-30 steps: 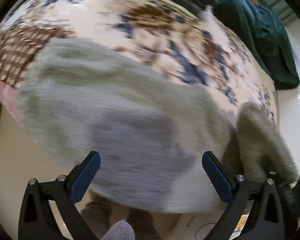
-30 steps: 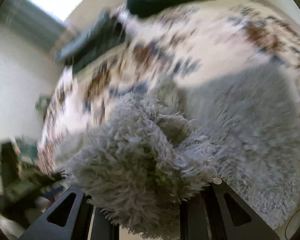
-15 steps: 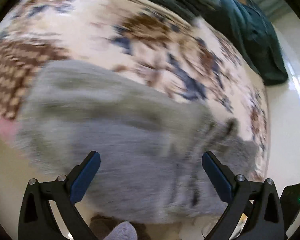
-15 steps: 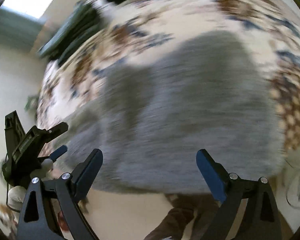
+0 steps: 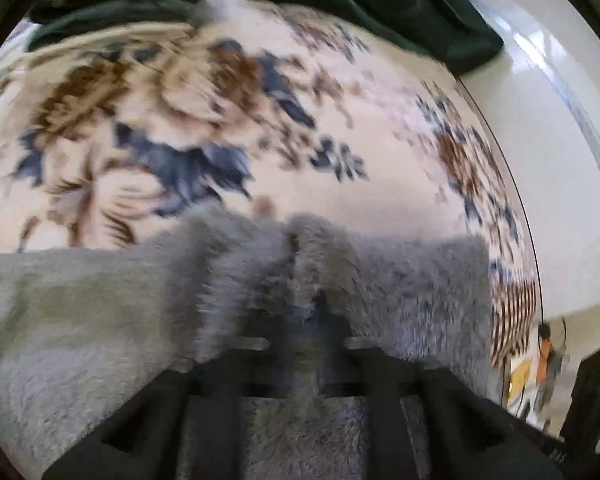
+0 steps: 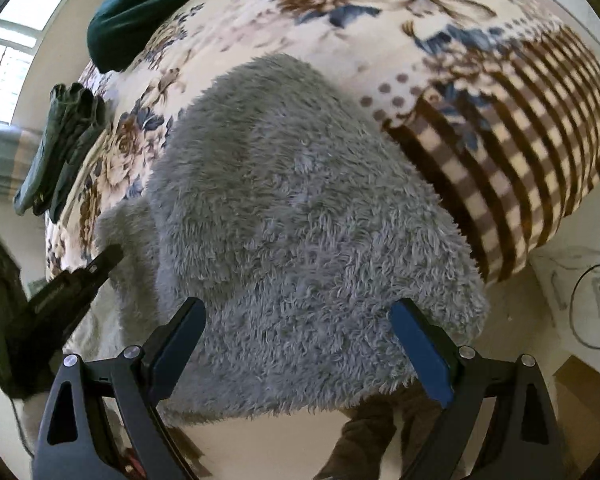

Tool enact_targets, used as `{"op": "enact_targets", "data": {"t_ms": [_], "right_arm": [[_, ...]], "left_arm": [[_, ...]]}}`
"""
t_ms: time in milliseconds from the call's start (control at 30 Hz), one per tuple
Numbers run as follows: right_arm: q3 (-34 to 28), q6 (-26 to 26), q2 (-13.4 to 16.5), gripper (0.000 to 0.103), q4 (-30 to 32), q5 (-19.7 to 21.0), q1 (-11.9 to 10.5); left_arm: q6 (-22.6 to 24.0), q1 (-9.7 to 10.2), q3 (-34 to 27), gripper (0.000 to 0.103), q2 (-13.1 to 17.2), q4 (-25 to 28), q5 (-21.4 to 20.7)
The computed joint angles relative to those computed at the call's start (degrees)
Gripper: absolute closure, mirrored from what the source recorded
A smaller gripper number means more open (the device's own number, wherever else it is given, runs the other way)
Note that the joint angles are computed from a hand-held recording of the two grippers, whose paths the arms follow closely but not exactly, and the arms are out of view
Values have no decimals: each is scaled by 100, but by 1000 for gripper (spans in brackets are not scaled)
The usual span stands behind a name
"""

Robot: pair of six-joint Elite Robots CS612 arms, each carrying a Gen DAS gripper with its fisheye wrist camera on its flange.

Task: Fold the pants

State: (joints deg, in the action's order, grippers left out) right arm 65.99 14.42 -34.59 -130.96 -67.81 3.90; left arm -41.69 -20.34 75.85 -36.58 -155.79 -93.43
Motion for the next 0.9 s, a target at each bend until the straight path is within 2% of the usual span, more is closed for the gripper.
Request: {"op": "enact_targets", "data": {"t_ms": [133,267,333,433,467,500,533,567,600,633,667,700,733,800,867,900], "right_arm": [[16,22,4,7,-87,121,-34],[106,31,-79,7,67,434,-62],[184,8,-141,7,182,578,-49],[324,184,-200,7,369,937,-45],[356,304,-192,7,455,1152,-56],[413,543,-162,7,529,1532,-79],[466,734,-143,7,488,1726,-86],[519,956,-112,7,456,1934,-87],[586,1110,-94,13,338,2063,-83],[628,1224,-76,32,244,2133,-69],[637,1296,-56,47,236,2161,-43],[616,1273,-38,70,337,2143,-11],[582,1238,-29,81,431,2053,25],[637,1187,-90,90,332,1848,95],[668,992,-150,92,358,1772,139],[686,896,-184,92,383,1737,161]], "left_arm": [[-342,-6,566,99,-288,-804,294],[-1001,116,961,99,-529,-977,222],[-1143,155,1061,98,-579,-940,194],[-1464,285,1052,92,-469,-1146,-524],[-1583,308,1055,91,-461,-1149,-668],[-1659,322,1073,84,-473,-1123,-758],[-1761,325,1115,80,-500,-1124,-809],[-1856,321,1177,79,-534,-1158,-830],[-1937,315,1232,79,-555,-1202,-872],[-2002,305,1286,79,-577,-1197,-934],[-2020,288,1322,78,-593,-1131,-993],[-1988,266,1323,78,-600,-961,-1046],[-1901,237,1307,78,-594,-696,-1186],[-1794,195,1323,80,-563,-573,-1416],[-1586,102,1434,83,-605,-646,-1403],[-1479,48,1509,96,-654,-727,-1278]]}}
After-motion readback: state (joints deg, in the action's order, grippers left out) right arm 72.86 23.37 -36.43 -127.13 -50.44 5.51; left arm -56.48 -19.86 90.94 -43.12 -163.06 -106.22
